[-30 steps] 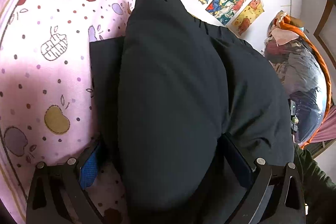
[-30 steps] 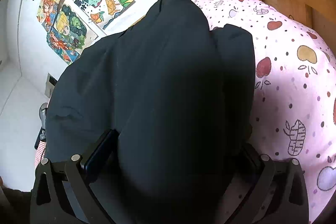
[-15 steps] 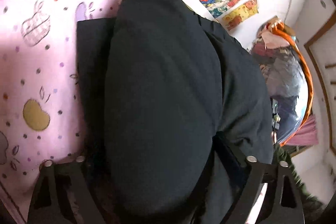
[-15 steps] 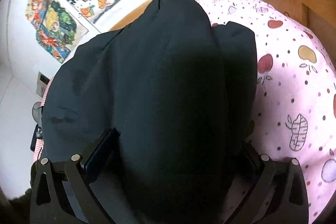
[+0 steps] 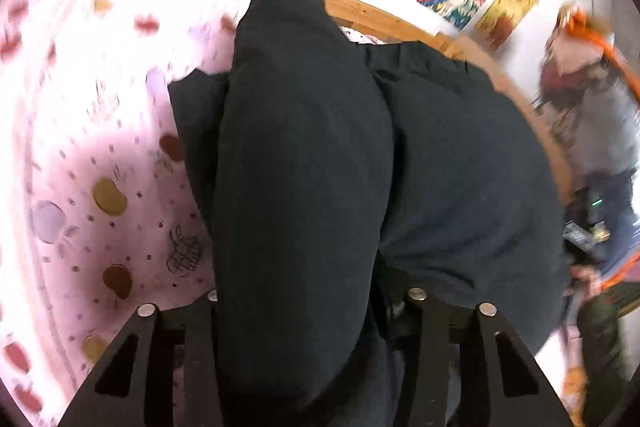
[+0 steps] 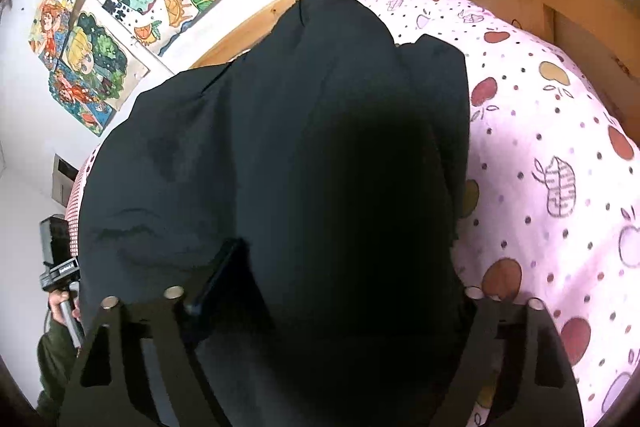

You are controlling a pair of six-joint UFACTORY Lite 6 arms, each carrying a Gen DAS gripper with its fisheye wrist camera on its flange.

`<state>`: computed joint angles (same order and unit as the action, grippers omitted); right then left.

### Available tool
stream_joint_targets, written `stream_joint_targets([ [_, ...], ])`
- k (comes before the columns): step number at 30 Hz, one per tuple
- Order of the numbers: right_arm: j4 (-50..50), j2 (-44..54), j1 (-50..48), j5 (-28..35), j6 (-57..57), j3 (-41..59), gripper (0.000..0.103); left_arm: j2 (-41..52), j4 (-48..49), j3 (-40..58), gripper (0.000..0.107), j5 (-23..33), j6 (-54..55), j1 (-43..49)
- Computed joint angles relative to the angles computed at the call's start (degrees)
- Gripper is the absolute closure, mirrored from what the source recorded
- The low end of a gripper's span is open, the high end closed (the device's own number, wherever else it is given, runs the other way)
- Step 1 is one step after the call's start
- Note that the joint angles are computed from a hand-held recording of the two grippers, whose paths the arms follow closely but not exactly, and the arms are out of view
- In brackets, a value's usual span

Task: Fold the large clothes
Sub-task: 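Close both tools on one end of the folded jacket and lift it, then fold the held end over the rest of the jacket and lower it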

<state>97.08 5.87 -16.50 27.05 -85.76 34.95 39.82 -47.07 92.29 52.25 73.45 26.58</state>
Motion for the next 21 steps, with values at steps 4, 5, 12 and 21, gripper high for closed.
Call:
stream_joint_targets([
  [4, 2.84, -4.02, -0.16, -0.11, -3.35, -3.32, 0.058, -13.13, -0.73, -15.16, 0.072, -13.04, 1.42, -3.84],
  [5, 3.16, -5.49, 0.49, -0.82, -3.43, -4.05, 0.061, -16.17, -0.14, -17.88, 0.073, -15.04, 0.53, -4.63],
  [12, -5.79, -20.99, 3.60, -4.04, 6.08, -7.04, 0.085, -18.59, 5.13, -11.13, 0.084, -4.61, -12.74, -2.25],
  [21, -23.99, -32.34, 13.51, -9.59, 27.41, -3.45, 0.087, -22.89, 5.86, -5.98, 0.087, 4.74, -10.76, 5.89],
])
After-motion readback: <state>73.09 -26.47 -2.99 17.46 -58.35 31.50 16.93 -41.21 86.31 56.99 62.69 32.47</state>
